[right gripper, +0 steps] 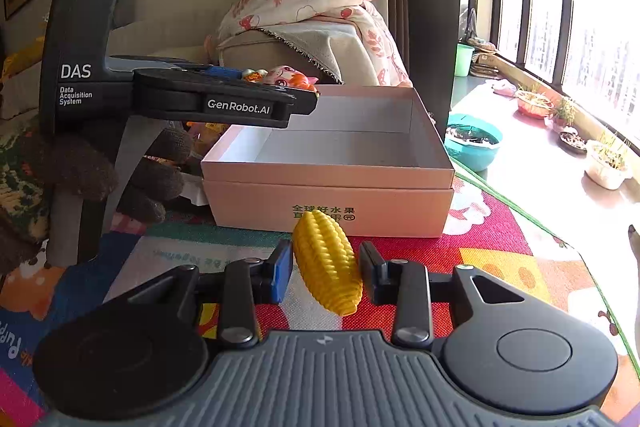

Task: Organize objects
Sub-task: 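Carry the pig into the pink box and open the left tool while the right grasps the corn, then lower the yellow corn into the pink box and open the right tool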

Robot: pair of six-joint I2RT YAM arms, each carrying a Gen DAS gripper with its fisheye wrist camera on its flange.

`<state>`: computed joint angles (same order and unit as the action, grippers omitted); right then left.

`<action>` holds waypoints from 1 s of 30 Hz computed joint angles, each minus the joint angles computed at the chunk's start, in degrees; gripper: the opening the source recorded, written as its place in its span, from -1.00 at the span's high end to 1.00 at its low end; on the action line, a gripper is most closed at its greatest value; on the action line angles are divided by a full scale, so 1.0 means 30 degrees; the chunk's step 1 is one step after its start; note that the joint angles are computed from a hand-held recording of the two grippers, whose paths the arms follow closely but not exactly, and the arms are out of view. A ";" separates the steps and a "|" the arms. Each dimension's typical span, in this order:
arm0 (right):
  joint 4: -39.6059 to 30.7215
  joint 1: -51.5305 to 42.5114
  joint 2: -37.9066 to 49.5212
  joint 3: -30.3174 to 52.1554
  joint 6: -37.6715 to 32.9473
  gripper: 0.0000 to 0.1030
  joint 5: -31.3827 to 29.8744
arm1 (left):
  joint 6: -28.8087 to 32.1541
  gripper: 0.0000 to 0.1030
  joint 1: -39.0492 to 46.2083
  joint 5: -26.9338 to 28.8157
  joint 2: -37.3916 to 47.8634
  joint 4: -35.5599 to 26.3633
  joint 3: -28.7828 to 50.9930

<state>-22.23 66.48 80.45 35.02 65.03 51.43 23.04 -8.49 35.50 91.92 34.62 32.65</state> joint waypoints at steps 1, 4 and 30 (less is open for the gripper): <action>0.0003 0.0064 -0.0021 -0.0013 0.0019 0.31 0.0053 | -0.0177 -0.50 0.0093 0.0101 0.0073 0.0956 -0.0361; 0.0113 0.0079 0.0007 -0.0045 -0.0096 0.31 0.0000 | 0.1014 -0.50 0.0475 0.1541 0.0224 0.0487 -0.0282; 0.0351 -0.0419 0.0068 0.0289 -0.0606 0.31 0.0373 | 0.1579 -0.52 0.0842 0.0466 0.1436 -0.0356 0.0227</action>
<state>-21.17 65.23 80.65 35.88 63.21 52.55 27.77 -5.96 36.90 96.23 33.55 33.33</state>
